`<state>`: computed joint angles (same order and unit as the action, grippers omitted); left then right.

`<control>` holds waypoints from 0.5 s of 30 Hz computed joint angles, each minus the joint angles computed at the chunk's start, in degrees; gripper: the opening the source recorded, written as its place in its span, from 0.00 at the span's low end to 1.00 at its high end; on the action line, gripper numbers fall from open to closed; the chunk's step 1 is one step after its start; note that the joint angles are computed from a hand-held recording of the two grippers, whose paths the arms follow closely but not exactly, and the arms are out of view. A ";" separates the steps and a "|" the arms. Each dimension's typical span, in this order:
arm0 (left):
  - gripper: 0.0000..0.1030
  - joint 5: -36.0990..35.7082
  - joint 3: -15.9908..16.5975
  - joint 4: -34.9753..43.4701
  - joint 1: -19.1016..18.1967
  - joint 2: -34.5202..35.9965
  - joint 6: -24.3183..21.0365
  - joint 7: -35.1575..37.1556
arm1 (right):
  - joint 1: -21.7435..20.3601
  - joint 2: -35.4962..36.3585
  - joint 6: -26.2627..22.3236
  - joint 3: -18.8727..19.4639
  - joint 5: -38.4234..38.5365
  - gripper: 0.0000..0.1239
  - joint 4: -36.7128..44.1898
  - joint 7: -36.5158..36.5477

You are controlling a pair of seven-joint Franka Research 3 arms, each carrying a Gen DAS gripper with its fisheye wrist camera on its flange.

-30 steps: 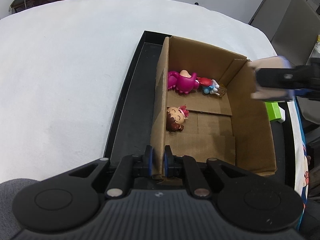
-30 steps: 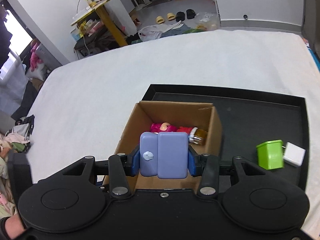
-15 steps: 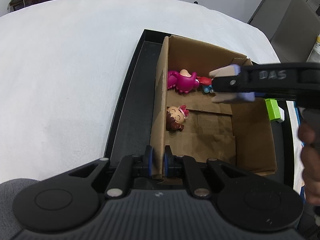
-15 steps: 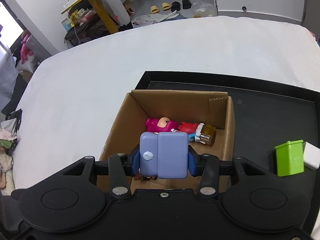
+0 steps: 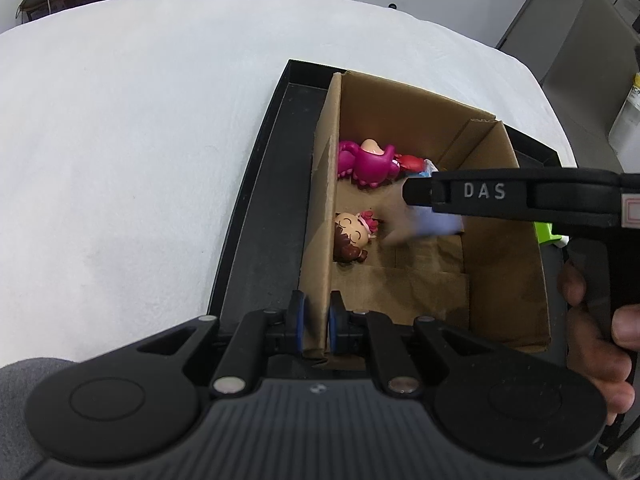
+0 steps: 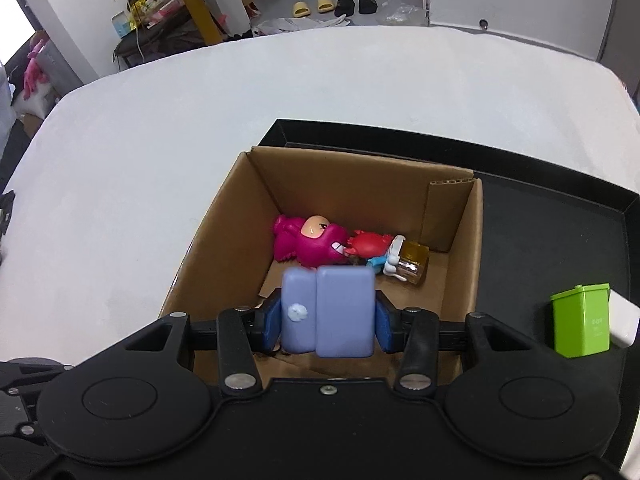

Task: Organize rigid objects
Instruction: 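Carry the lavender block into the box and open the right tool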

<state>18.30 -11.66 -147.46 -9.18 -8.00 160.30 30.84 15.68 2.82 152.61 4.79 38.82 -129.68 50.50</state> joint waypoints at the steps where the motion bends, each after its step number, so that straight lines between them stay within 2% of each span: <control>1: 0.10 0.00 -0.07 -0.04 0.01 -0.07 -0.08 -0.35 | -0.18 0.12 -0.86 -0.06 0.84 0.37 0.43 -0.53; 10: 0.10 0.52 -0.08 0.04 0.02 -0.25 -0.51 -0.87 | -1.28 -0.85 -3.96 -0.86 2.01 0.37 1.44 -0.36; 15: 0.10 -0.01 0.09 0.00 -0.02 -0.28 -0.35 -0.43 | -2.07 -2.98 -7.70 -1.79 2.08 0.37 2.04 -0.74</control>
<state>18.30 -11.57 -147.46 -9.20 -8.28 159.95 30.41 13.61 -0.16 144.91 3.00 40.90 -127.63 49.76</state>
